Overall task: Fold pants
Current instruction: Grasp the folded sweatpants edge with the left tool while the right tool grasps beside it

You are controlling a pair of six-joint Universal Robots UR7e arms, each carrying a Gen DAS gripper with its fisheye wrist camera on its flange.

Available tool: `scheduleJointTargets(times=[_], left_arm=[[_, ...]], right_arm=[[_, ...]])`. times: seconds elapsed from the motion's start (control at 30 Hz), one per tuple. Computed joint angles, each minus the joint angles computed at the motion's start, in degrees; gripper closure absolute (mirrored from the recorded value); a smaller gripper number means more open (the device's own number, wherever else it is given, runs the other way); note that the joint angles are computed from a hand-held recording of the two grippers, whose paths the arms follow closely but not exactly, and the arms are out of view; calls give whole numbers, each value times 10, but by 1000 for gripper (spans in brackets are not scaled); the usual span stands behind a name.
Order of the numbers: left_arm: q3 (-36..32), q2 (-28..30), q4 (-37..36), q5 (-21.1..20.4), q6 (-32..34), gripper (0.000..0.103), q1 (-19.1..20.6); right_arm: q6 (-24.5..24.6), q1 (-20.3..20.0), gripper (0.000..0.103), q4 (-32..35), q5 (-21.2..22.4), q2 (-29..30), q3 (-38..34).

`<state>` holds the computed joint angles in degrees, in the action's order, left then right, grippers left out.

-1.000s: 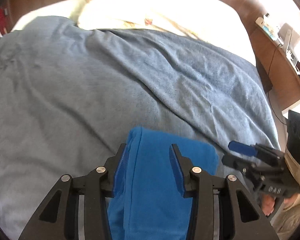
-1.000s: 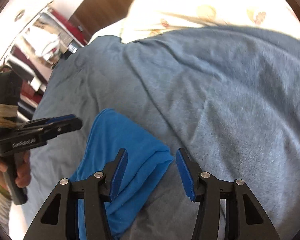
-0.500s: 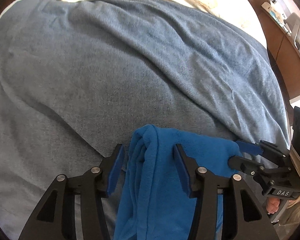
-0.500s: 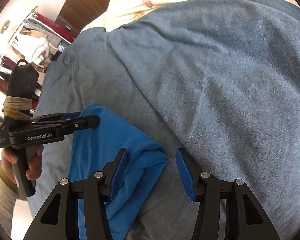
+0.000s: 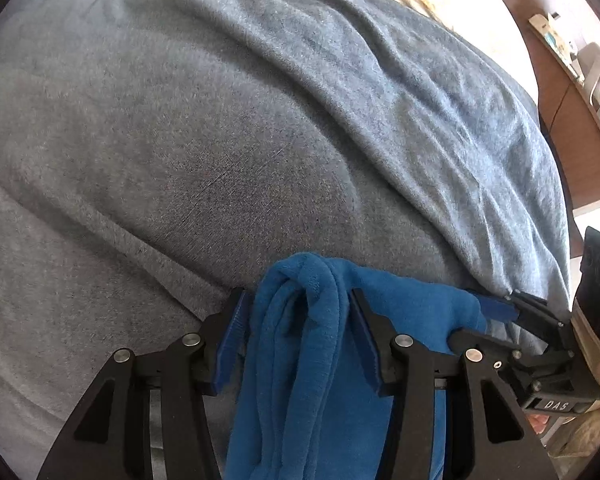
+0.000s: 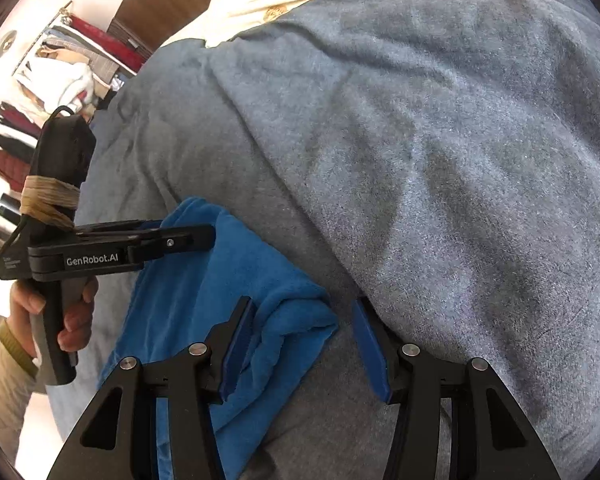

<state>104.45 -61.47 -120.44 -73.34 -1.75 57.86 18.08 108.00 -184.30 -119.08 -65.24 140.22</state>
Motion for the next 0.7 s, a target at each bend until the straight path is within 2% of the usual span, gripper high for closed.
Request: scheduleJointTargets(times=[0.07,0.13,0.17,0.23,0.37,0.47,0.7], left_arm=[[3,-1,-6,-9,-4,62,3],[9,-5,-11,-19,-8,74,5],[12,-7,-14,-21,-11,75,4],[23,-17,-23,-20,-15,79,-2],[39,-48,-38,-14,-6,80,-22],[50,-78,-46,-3,-2,80,-41],[76,-157,-29,24,-11,80,-74]], right_arm=[[-6,1,52,-2,-1,3,-1],[-12,1,57,-3,1,5,-2],[-17,0,63,0,7,3,-3],[-24,2,66,3,7,2,-6],[-34,15,76,27,10,-15,-14],[-47,40,77,40,4,-29,-23],[-97,124,79,51,-30,-33,-49]])
